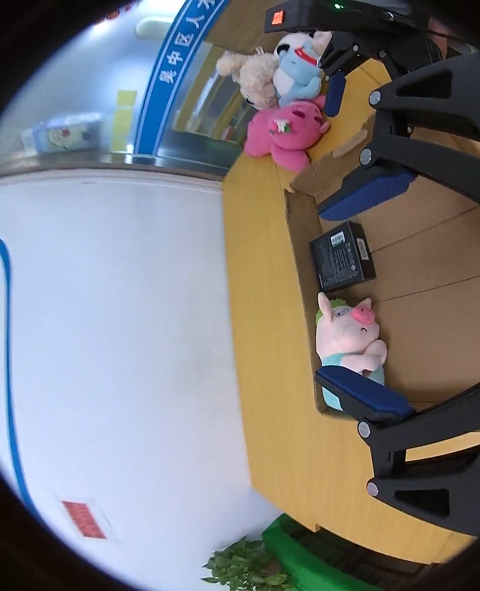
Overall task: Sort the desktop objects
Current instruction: 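Set the black box down beside the pig plush and open both grippers, then withdraw both grippers and move them toward the white phone stand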
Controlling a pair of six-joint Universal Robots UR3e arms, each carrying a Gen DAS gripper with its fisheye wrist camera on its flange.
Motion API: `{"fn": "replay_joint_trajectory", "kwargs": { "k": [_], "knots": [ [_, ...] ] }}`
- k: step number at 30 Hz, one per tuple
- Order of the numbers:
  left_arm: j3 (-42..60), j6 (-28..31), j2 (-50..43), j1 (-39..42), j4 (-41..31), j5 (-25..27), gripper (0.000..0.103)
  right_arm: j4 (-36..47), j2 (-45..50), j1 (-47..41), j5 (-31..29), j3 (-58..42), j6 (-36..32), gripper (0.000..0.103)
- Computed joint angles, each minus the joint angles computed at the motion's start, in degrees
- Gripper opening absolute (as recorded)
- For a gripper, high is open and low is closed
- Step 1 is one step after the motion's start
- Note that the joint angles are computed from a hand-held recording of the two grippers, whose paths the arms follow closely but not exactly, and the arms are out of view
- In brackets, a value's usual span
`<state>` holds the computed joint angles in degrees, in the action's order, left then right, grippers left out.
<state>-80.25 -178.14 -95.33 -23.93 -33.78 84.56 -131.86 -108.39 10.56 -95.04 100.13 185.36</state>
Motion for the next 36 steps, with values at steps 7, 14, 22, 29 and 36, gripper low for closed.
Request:
{"fn": "replay_joint_trajectory", "kwargs": {
  "k": [7, 14, 22, 29, 36],
  "knots": [
    [-13.99, -1.64, 14.37, -3.39, 3.74, 1.42, 0.081, 5.46, -0.38, 27.18, -27.07, -3.57, 14.17, 0.103],
    [-16.29, -2.55, 17.81, -9.18, 2.2, 5.9, 0.081, 15.53, 1.87, 42.08, -38.29, -8.58, 26.35, 0.103],
    [-19.66, -3.95, 20.7, -9.4, 1.07, 6.02, 0.081, 18.42, 3.18, 46.39, -40.67, -8.99, 31.54, 0.103],
    [-23.14, -4.26, 22.8, -7.88, 0.55, 4.95, 0.081, 18.23, 3.59, 46.34, -38.89, -8.33, 31.87, 0.103],
    [-31.25, -2.95, 30.82, -2.85, -5.14, 0.97, 0.081, 15.07, 1.43, 46.99, -32.19, -1.89, 31.32, 0.103]
  ]
}}
